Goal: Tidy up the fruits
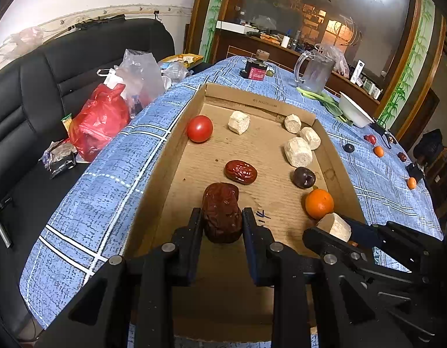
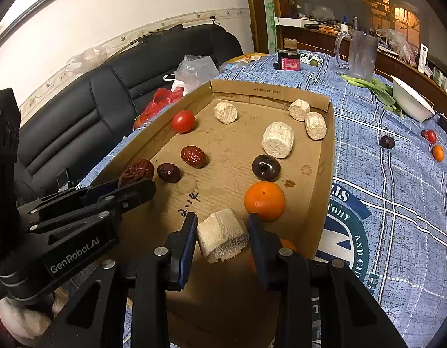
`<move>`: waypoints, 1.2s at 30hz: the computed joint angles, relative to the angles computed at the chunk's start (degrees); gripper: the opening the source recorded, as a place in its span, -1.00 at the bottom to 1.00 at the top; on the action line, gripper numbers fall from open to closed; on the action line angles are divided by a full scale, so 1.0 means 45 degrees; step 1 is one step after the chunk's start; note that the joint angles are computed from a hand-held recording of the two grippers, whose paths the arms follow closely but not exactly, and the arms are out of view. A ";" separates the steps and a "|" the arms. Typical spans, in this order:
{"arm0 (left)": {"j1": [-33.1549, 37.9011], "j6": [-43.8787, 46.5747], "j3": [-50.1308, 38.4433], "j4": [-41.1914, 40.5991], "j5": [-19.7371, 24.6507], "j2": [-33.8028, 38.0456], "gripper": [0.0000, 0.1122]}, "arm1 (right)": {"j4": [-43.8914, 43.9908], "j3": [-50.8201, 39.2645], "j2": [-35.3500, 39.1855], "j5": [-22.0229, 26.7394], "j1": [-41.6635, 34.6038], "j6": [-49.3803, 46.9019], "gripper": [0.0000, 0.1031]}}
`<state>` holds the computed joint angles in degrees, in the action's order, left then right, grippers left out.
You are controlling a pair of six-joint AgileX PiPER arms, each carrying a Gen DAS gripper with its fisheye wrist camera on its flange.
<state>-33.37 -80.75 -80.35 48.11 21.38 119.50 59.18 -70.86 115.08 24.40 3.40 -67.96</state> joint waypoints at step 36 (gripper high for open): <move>-0.3821 -0.5281 0.1301 0.5338 0.4883 -0.2298 0.58 | 0.6569 0.4895 -0.3770 0.0054 -0.2610 -0.6388 0.19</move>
<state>-50.57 -104.51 -74.49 72.13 43.35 109.16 88.74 -48.83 98.11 24.64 -8.34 -96.70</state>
